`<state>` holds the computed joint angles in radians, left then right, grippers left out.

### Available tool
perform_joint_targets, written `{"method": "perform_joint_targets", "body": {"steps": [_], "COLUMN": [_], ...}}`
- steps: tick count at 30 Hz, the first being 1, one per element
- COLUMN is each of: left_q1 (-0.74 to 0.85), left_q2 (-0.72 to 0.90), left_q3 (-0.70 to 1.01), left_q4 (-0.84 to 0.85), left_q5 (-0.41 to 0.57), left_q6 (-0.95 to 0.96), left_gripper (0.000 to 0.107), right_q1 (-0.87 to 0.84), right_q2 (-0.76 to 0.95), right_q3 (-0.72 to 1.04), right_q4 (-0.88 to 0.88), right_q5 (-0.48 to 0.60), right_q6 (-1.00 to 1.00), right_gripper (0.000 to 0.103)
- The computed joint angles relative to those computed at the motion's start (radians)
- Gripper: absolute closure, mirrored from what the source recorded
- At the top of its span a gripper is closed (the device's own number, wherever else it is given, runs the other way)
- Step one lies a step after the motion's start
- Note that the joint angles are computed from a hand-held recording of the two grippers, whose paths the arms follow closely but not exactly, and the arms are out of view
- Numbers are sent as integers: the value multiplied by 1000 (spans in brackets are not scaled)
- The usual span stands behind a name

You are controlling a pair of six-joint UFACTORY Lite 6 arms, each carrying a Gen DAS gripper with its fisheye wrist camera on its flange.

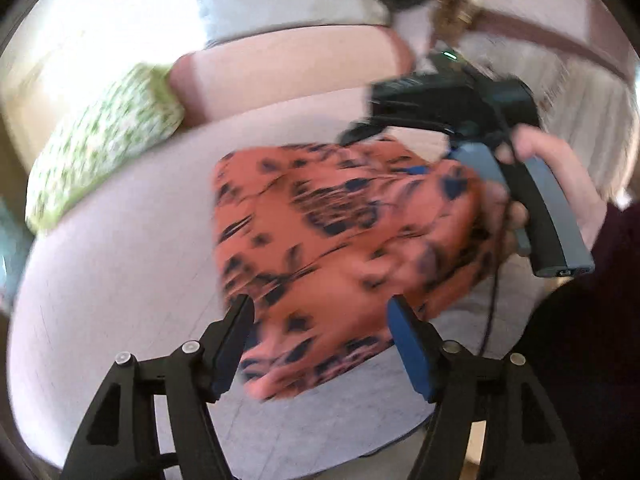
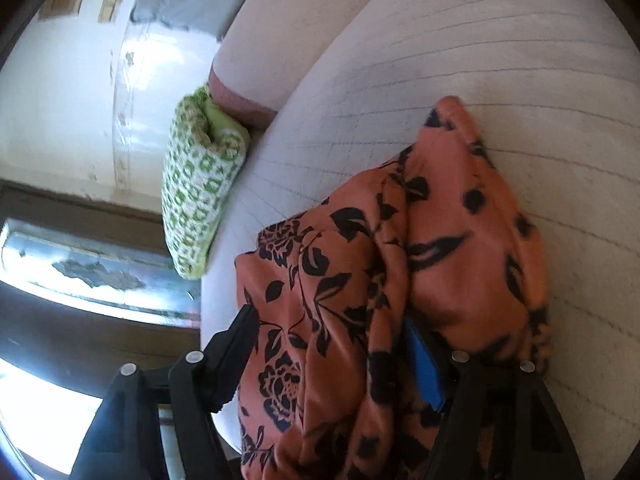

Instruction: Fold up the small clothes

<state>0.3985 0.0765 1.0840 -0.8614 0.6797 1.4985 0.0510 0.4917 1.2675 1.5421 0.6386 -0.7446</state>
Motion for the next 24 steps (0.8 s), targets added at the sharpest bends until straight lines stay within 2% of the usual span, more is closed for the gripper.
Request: {"method": "perform_joint_targets", "body": {"steps": [2, 4, 5, 6, 9, 14, 21, 24], "left_q1": [81, 136, 151, 171, 135, 78, 6, -87], "left_q2": [90, 167, 210, 249, 346, 358, 301, 263], "left_q3": [103, 183, 228, 267, 363, 377, 352, 320], "left_q4": [-2, -12, -9, -2, 81, 114, 98, 122], "left_q5": [74, 100, 108, 121, 139, 143, 200, 143], "left_q6": [-52, -80, -104, -121, -210, -271, -273, -314], "left_gripper": [37, 37, 37, 37, 37, 38, 39, 39], "right_q1": [30, 69, 84, 93, 114, 140, 106, 40], "right_q2": [3, 9, 19, 25, 13, -66, -305, -347], "right_q3": [37, 66, 83, 87, 77, 15, -165, -207], "right_q4": [-95, -164, -188, -213, -250, -226, 157, 190], "right_q5": [-34, -75, -85, -94, -142, -231, -299, -285], "right_q6": [57, 87, 106, 119, 127, 74, -351, -384], "right_gripper": [32, 45, 63, 71, 78, 86, 87, 87]}}
